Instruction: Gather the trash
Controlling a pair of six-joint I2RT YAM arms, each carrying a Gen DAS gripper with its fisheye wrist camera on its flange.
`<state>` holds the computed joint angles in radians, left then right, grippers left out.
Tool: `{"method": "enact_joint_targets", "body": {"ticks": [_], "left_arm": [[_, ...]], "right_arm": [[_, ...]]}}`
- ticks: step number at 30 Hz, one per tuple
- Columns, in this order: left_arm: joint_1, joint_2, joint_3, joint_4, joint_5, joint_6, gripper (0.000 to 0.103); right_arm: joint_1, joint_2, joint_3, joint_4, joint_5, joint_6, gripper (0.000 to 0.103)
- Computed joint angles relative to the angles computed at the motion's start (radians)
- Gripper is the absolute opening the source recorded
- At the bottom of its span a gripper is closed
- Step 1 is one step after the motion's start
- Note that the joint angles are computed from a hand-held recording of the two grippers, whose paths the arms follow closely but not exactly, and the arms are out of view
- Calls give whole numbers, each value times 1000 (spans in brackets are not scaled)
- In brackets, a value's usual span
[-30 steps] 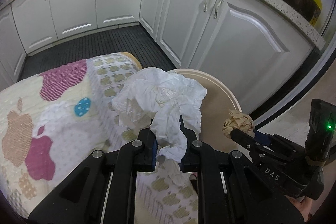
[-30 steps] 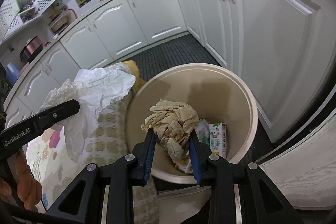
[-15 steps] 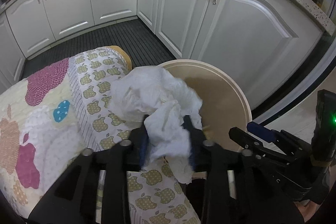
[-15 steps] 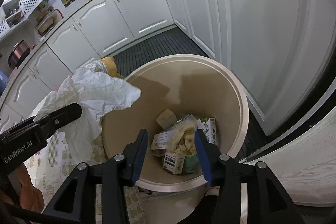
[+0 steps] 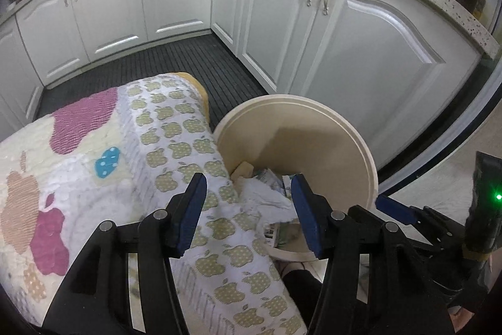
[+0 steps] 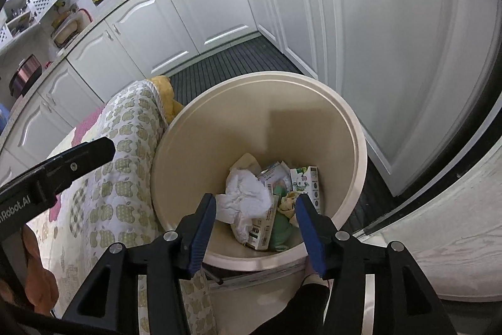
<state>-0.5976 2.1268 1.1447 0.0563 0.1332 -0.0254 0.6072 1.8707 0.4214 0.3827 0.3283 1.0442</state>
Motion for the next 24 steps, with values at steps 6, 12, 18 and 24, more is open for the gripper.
{"method": "enact_joint_targets", "body": {"ticks": [6,12,18,24], "left_arm": [[-4,-77,-106,85,-75,19,54],[7,-170,-229,158,-94,22,55],[35,-271,-335,203,-74,11,55],[48,-369,-434,252,-86,22,55]], "right_arm": [[73,-45,24,-88,71,47,53],[171,-113,40,-187,155,132,65],[270,-172,80,-321,244,213,65],[347,-196,118,-408,305,284,72]]}}
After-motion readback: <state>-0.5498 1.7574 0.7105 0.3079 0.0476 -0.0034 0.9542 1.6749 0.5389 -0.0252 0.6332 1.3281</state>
